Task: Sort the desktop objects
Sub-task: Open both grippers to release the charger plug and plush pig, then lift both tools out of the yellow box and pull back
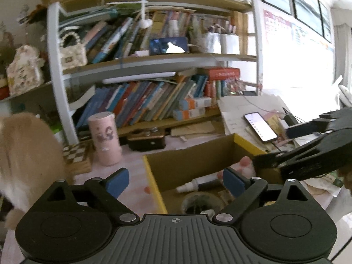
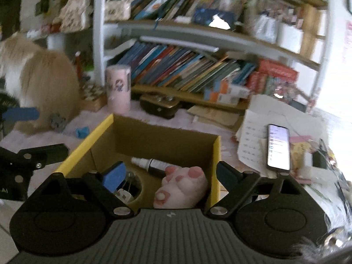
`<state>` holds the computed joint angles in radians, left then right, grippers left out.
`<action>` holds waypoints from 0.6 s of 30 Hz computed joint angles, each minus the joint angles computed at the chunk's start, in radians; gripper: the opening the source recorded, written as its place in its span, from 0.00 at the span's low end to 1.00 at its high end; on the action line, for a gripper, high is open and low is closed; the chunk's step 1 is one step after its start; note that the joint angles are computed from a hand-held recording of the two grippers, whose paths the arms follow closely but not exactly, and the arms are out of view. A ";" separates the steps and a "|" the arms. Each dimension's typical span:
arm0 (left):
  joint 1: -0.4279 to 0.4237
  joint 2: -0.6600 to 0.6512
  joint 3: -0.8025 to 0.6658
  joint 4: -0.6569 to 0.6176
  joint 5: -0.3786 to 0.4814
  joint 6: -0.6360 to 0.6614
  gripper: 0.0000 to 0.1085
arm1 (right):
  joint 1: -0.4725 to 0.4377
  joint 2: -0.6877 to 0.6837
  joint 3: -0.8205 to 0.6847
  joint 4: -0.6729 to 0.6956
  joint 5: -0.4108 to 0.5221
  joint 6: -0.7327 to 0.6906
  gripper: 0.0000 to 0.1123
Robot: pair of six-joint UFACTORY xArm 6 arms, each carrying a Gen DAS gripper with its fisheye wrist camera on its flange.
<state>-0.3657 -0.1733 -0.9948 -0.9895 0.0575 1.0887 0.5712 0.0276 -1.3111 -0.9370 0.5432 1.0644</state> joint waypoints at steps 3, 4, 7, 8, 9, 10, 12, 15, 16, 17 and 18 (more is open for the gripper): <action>0.027 -0.033 0.034 0.008 0.007 -0.023 0.87 | 0.041 -0.033 0.026 -0.106 0.078 0.161 0.80; 0.035 -0.043 0.044 0.008 0.008 -0.028 0.87 | 0.057 -0.042 0.033 -0.128 0.106 0.202 0.80; 0.062 -0.073 0.072 -0.006 0.028 -0.021 0.87 | 0.105 -0.063 0.054 -0.171 0.188 0.300 0.80; 0.071 -0.080 0.080 -0.012 0.035 -0.014 0.87 | 0.120 -0.065 0.056 -0.176 0.210 0.320 0.80; 0.080 -0.089 0.088 -0.021 0.043 -0.002 0.87 | 0.137 -0.065 0.057 -0.178 0.235 0.337 0.80; 0.089 -0.097 0.097 -0.032 0.050 0.016 0.87 | 0.154 -0.063 0.056 -0.178 0.259 0.351 0.80; 0.104 -0.113 0.116 -0.049 0.058 0.052 0.87 | 0.188 -0.057 0.054 -0.179 0.303 0.380 0.80; 0.132 -0.141 0.151 -0.050 0.081 0.084 0.87 | 0.245 -0.041 0.044 -0.181 0.373 0.434 0.80; 0.143 -0.150 0.161 -0.048 0.092 0.088 0.87 | 0.260 -0.032 0.037 -0.182 0.391 0.451 0.80; 0.156 -0.160 0.172 -0.045 0.105 0.093 0.87 | 0.282 -0.022 0.030 -0.184 0.418 0.475 0.80; 0.166 -0.171 0.185 -0.043 0.115 0.098 0.87 | 0.301 -0.012 0.021 -0.182 0.441 0.496 0.80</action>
<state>-0.1997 -0.3447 -0.8097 -1.0325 0.1720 1.1863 0.8721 0.0159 -1.2897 -1.1194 0.9845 1.5606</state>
